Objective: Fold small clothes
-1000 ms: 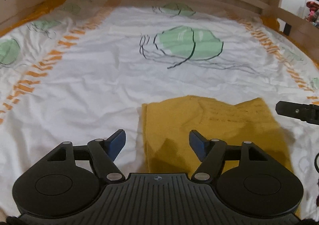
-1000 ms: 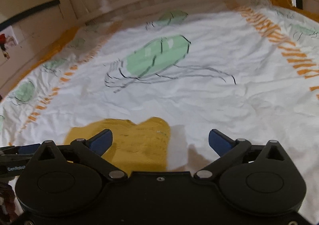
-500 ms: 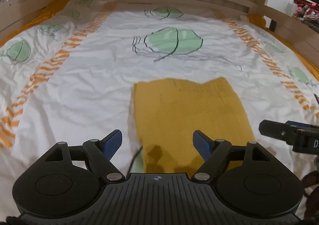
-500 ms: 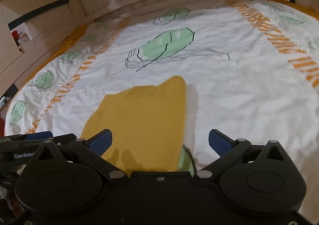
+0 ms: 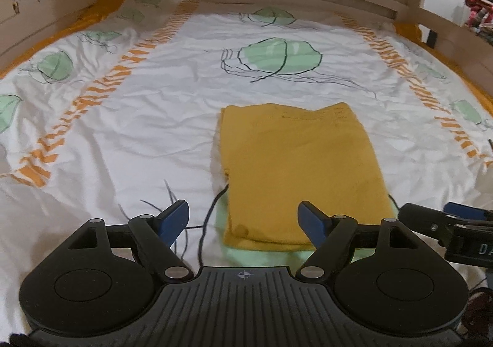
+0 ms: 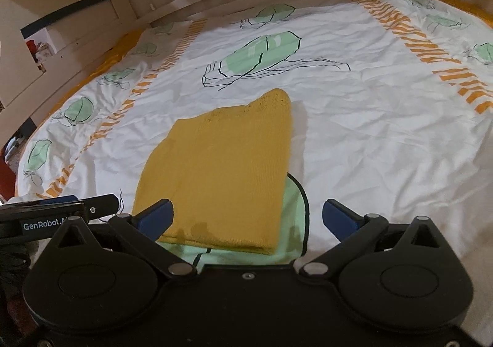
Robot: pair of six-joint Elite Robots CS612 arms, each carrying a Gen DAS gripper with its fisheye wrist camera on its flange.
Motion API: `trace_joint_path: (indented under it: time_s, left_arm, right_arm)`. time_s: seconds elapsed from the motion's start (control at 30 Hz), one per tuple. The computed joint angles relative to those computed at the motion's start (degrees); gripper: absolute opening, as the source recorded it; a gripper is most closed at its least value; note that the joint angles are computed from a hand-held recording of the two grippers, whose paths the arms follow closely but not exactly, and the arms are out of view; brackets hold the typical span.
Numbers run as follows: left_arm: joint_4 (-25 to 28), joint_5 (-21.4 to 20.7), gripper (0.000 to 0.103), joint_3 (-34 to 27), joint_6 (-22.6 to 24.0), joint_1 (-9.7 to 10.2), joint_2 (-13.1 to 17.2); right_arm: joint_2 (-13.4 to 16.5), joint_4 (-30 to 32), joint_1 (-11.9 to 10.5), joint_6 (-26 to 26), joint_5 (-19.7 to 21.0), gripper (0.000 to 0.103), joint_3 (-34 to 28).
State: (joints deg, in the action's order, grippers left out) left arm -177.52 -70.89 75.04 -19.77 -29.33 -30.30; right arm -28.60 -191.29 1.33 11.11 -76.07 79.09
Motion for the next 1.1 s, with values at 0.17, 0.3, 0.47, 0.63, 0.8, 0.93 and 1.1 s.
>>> trace_joint_path:
  time_s: [0.17,0.3,0.47,0.63,0.8,0.93,1.1]
  left_arm:
    - [-1.1,0.4,0.077,1.4,-0.5,-0.28,-0.5]
    - [-1.3,0.5,0.077,2.1,-1.0,-0.39,-0.8]
    - [-1.4,0.0,0.077,3.0,-1.4,-0.52,-1.1]
    - [-1.5,0.1,0.077,3.5,-1.8,-0.70,-1.3]
    - [-1.8,0.0,0.077,4.0,-1.9,-0.79,-1.5]
    - [-1.8,0.0,0.077,4.4,-2.4,-0.91,-1.7]
    - [-1.5,0.0,0.077,4.5,-2.5,-0.97,-1.8]
  right_arm:
    - [-0.6,-1.2,0.2,-0.3,-1.4,0.103,1.3]
    - [-1.0,-1.7,0.3,-0.4,-2.3,0.103,2.1]
    - [-1.4,-1.8,0.4,-0.5,-2.7,0.103,3.0]
    - [-1.7,-1.3,0.5,-0.2,-3.0,0.103,3.4]
    - [-1.7,-1.4,0.5,0.3,-2.8,0.103,3.8]
    - [-1.7,-1.3,0.5,0.5,-2.7,0.103,3.9]
    - [-1.7,-1.2,0.5,0.8,-2.4,0.103,3.9]
